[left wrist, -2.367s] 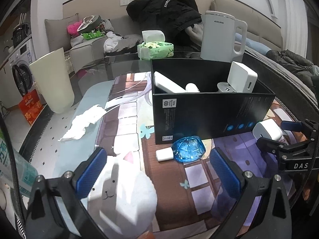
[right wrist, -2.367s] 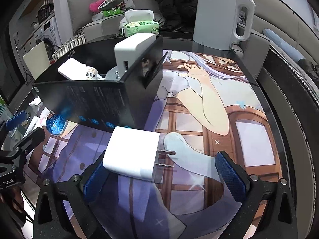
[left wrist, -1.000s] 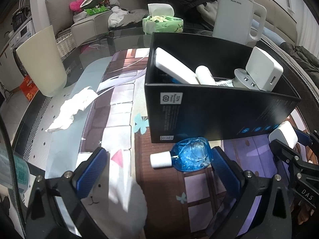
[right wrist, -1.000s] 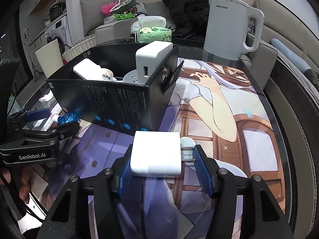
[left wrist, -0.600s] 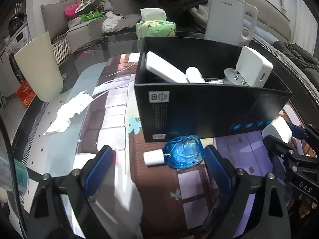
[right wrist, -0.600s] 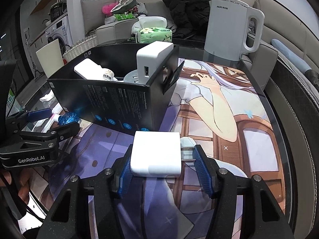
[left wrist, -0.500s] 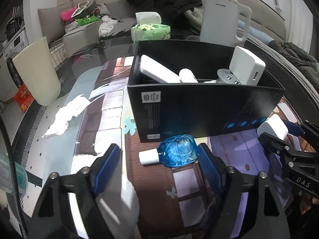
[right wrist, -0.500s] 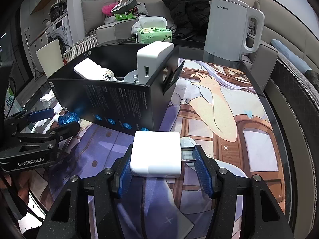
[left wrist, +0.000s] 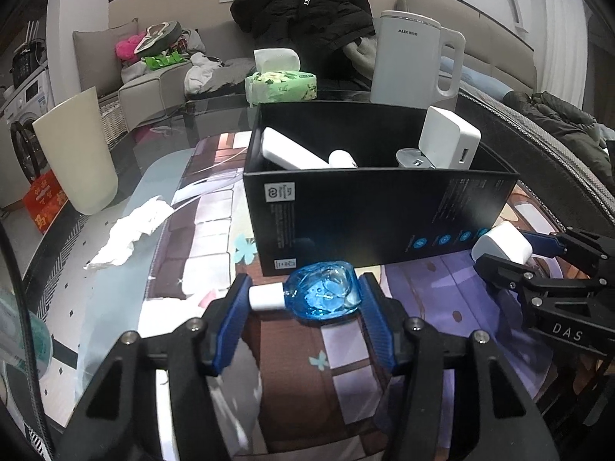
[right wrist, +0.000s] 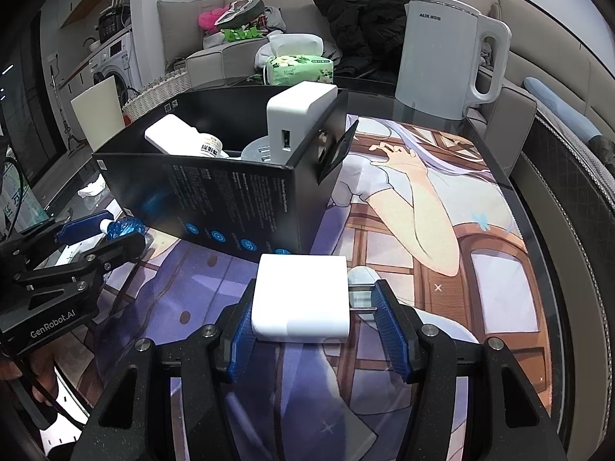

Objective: Organize rigid objects
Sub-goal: 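Grasp the second white charger with the right gripper while the left grasps the blue bottle, then carry the charger and blue bottle over the black box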

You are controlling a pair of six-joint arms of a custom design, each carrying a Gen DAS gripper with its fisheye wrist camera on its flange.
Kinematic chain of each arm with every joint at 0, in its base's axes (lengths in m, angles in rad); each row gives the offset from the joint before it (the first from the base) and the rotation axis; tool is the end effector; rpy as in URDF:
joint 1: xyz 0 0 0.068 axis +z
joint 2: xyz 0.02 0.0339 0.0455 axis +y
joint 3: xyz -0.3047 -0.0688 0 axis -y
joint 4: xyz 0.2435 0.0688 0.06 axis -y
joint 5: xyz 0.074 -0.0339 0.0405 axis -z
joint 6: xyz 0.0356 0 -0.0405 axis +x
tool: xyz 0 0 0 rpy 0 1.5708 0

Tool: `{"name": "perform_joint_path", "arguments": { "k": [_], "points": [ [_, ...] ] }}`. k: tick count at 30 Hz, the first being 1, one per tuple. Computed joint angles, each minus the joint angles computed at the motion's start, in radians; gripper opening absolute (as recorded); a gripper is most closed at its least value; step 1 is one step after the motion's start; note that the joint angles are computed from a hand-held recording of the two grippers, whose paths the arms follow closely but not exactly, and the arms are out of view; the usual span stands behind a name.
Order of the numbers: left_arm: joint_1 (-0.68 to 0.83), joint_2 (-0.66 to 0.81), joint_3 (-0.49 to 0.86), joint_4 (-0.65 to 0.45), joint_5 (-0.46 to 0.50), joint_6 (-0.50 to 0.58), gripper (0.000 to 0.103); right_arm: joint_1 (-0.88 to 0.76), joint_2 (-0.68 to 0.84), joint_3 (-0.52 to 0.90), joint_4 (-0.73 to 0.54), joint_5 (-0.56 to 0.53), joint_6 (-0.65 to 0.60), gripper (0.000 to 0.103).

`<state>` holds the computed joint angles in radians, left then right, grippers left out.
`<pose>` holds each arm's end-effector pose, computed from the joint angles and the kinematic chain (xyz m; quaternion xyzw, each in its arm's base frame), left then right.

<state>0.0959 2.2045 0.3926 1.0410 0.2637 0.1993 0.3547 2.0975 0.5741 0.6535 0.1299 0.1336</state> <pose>0.2779 0.0174 0.0327 0.0983 0.9092 -0.0630 0.3996 0.2971 0.1051 0.0530 -0.0813 0.9340 0.0237 0.3472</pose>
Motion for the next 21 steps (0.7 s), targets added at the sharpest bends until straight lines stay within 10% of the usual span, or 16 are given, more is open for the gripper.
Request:
{"name": "perform_joint_path", "arguments": {
  "k": [21],
  "points": [
    [0.059, -0.034, -0.116, 0.182, 0.066, -0.007, 0.056, 0.009, -0.031, -0.078, 0.164, -0.017, -0.027, 0.057]
  ]
}}
